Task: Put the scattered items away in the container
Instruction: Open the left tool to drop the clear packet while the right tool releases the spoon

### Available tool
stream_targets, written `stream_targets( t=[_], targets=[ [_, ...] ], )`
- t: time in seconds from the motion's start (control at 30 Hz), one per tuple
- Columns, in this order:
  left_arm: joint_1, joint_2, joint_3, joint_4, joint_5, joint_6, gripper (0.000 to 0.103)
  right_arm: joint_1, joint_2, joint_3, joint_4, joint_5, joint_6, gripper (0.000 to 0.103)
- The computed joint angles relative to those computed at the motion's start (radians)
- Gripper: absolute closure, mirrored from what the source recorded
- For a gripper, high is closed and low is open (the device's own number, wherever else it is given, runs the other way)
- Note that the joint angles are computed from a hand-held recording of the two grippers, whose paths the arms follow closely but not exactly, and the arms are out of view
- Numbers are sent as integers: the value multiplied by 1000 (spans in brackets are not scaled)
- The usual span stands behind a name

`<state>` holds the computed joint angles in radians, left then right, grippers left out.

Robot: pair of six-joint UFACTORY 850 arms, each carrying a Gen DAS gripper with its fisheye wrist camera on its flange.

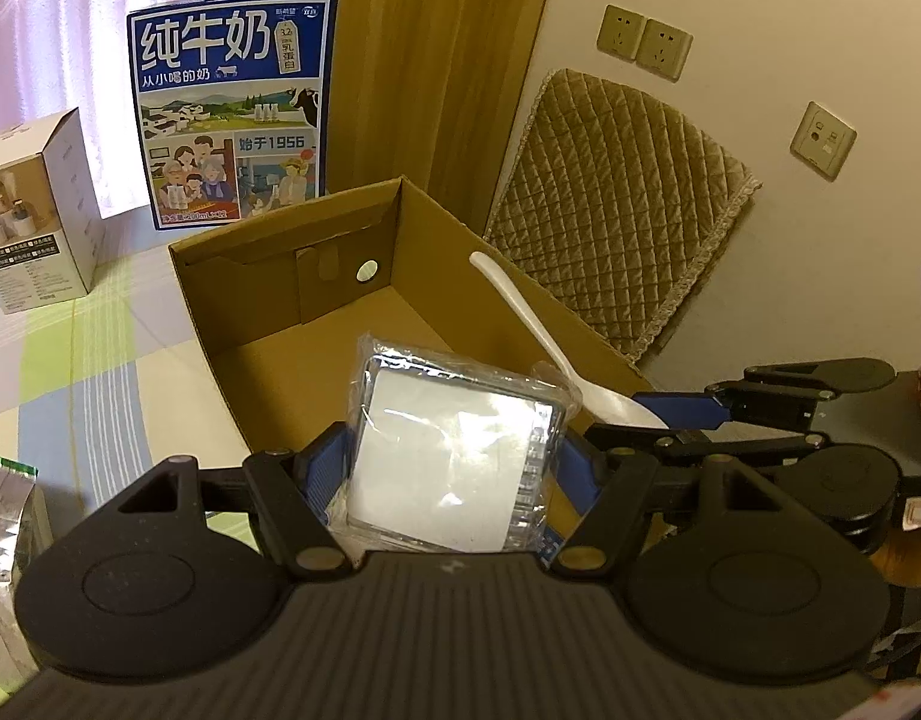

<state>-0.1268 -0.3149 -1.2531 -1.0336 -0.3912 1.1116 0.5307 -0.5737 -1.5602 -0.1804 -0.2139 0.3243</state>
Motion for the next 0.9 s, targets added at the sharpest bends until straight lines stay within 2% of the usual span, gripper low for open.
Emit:
stream_targets(
  t=[0.23,0.3,0.73,0.83,0.9],
  targets=[
    [-2,-22,-16,8,2,-23,36,1,-14,-15,-25,-7,24,74],
    [1,-20,-14,-7,-1,-11,32,2,-15,-15,-27,-6,25,74],
    [37,43,53,-88,8,85,31,14,-22,-25,-25,-12,26,74],
    [49,56,70,-105,8,98,31,17,-28,-31,-2,-11,5,74],
    [56,67,84,-113,8,106,31,16,-31,-33,69,-6,-63,74]
  ],
)
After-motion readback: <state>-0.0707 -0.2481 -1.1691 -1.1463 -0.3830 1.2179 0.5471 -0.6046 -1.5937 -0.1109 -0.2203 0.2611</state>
